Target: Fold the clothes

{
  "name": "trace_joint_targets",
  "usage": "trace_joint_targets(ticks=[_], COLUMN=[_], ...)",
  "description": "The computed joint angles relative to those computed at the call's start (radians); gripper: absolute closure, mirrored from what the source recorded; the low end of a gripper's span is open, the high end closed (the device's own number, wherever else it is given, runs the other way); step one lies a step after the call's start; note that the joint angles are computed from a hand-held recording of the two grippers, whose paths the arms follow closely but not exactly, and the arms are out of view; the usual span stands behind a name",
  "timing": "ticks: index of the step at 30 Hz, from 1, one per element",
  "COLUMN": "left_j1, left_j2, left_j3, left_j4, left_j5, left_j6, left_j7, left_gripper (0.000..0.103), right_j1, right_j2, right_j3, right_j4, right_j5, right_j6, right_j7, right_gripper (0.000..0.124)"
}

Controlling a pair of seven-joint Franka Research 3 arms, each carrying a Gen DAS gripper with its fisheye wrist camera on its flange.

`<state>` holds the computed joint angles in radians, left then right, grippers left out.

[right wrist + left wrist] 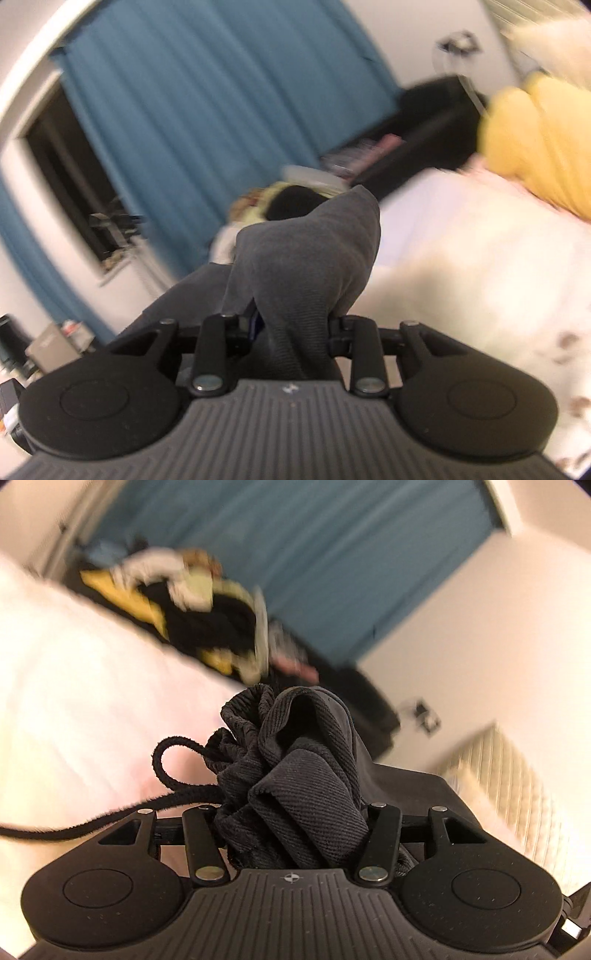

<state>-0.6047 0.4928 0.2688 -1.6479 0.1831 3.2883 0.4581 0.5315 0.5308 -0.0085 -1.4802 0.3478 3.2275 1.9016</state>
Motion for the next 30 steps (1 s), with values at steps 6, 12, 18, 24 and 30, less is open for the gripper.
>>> trace_joint_targets(ticks=[6,12,18,24,30], left_j1=[0.059,0.094,0.364,0.060,-0.047], left_j2=[0.117,0.113,-0.036,-0.265,-0.487], left_j3=[-0.067,-0.115,-0.411,-0.040,0.089], left_j4=[-0.004,0.014,-0.094,-0.296,-0.380], left_j5=[-0.006,-0.049,0.027,0.262,0.766], left_j6=[0.085,0.050,-0.096,-0.149,-0.297], left_j7=[0.020,0.104,0.125,-0.045,-0.360], left_gripper=[0.039,0.025,0.012,0.009,0.006], right_j1=[-0.019,-0.103,0.125,0.510,0.661], right_j2=[0.093,0.133,0.004,-0.059,-0.059], right_j3=[-0.011,0.121,-0.151,-0.561,-0.682], right_j4=[-0.066,-0.087,-0.197,-0.323,-0.256], right_j5=[0.006,0.065,0.090,0.001,-0.087], right_j6=[-0.021,0.104,0.028,0.022,-0.012], right_j7=[0.067,0.035,0.056,0.170,0.178], right_gripper=[0.082,0.078,0.050,0.048,0.048])
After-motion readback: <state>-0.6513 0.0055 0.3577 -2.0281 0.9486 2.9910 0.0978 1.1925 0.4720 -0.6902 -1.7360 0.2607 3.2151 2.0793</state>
